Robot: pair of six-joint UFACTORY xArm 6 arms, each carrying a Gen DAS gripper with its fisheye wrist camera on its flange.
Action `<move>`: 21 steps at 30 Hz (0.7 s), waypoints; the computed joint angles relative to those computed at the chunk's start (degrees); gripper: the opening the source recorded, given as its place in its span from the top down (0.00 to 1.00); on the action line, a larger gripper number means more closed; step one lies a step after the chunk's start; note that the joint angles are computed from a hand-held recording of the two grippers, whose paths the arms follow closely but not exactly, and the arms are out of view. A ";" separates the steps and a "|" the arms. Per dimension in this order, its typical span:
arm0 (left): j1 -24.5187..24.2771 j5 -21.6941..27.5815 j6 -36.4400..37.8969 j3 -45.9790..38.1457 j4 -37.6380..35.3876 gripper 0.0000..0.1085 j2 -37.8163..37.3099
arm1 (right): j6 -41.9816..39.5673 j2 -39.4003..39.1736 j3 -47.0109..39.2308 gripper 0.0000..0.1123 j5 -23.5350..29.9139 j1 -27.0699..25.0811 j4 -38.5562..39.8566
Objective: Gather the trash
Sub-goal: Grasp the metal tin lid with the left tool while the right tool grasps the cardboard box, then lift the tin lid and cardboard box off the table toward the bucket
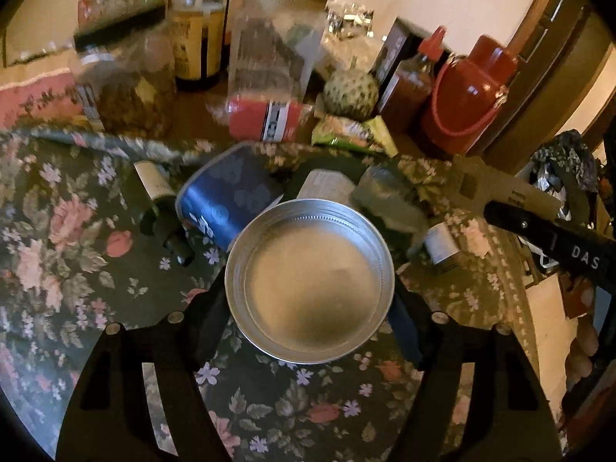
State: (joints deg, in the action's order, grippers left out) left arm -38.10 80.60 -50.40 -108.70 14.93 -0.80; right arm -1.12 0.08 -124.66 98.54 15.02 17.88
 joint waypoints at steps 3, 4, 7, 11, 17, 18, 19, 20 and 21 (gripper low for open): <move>-2.33 3.08 -1.10 -5.32 3.08 0.33 2.02 | -0.73 0.22 -2.28 0.94 1.07 -1.67 2.26; -3.00 4.33 -1.27 -7.31 3.62 0.33 2.95 | -1.30 0.28 -3.19 0.94 1.70 -2.45 3.29; -5.86 10.23 -2.20 -13.67 5.31 0.33 6.35 | -3.68 -0.44 -4.29 0.94 3.27 -4.34 5.62; -10.06 16.45 -6.10 -14.87 5.33 0.34 7.74 | -8.30 -2.96 -2.44 0.94 5.76 -7.61 8.83; -13.64 19.42 -13.49 -10.99 1.34 0.34 7.11 | -15.31 -6.88 1.78 0.94 10.40 -13.60 12.79; -14.01 19.32 -14.89 -10.19 0.63 0.34 6.93 | -16.16 -7.40 2.50 0.94 10.96 -14.36 13.25; -14.43 19.17 -16.30 -9.46 0.01 0.34 6.83 | -17.20 -7.96 3.31 0.94 11.64 -15.24 13.78; -14.77 19.18 -17.21 -9.20 -0.33 0.34 6.93 | -18.11 -8.51 4.11 0.94 12.20 -16.00 14.10; -15.48 19.55 -18.55 -9.29 -0.82 0.34 7.37 | -18.68 -8.87 4.58 0.94 12.71 -16.60 14.37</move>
